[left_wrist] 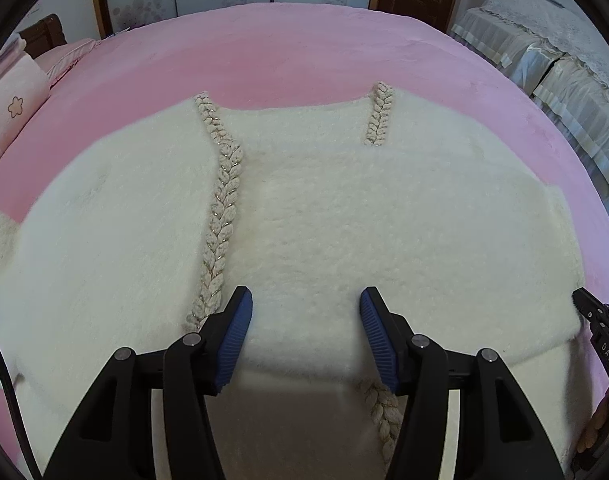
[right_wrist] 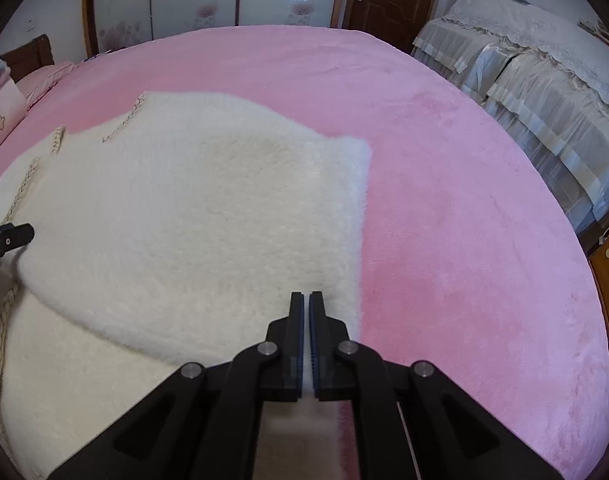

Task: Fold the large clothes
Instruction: 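Release both tools and lift them off the folded sleeve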

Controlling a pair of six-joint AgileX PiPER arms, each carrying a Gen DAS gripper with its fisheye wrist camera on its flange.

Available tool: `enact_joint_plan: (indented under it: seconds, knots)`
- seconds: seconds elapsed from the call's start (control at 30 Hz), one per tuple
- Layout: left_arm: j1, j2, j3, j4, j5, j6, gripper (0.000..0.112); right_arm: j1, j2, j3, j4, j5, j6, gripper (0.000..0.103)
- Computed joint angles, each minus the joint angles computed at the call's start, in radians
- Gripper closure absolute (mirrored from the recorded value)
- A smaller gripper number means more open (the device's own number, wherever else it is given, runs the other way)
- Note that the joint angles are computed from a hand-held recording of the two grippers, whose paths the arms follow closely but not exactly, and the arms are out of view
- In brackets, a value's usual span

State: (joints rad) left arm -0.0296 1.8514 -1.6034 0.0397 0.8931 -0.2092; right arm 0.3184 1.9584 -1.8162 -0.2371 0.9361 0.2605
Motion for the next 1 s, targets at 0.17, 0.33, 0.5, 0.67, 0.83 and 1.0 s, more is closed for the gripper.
enact_joint_plan:
  seconds: [0.17, 0.33, 0.5, 0.67, 0.83, 1.0]
  knots:
    - [-0.028, -0.015, -0.005, 0.089, 0.051, -0.041, 0.057, -0.076, 0.005, -0.047, 0.151, 0.051, -0.071, 0.1]
    - [-0.033, -0.055, -0.009, 0.088, 0.088, -0.053, 0.057, -0.099, 0.002, -0.11, 0.225, 0.136, -0.088, 0.093]
    - [-0.046, -0.106, -0.025, 0.094, 0.134, -0.044, 0.056, -0.092, -0.084, -0.049, 0.239, 0.131, -0.067, 0.075]
    - [-0.059, -0.164, -0.036, 0.094, 0.187, -0.029, 0.046, -0.076, -0.133, -0.055, 0.228, 0.161, -0.057, 0.075]
    - [-0.056, -0.22, -0.034, 0.086, 0.235, -0.017, 0.046, -0.049, -0.184, -0.056, 0.206, 0.188, -0.043, 0.075]
    - [-0.048, -0.284, -0.021, 0.082, 0.285, -0.003, 0.046, -0.018, -0.229, -0.07, 0.197, 0.23, -0.027, 0.075]
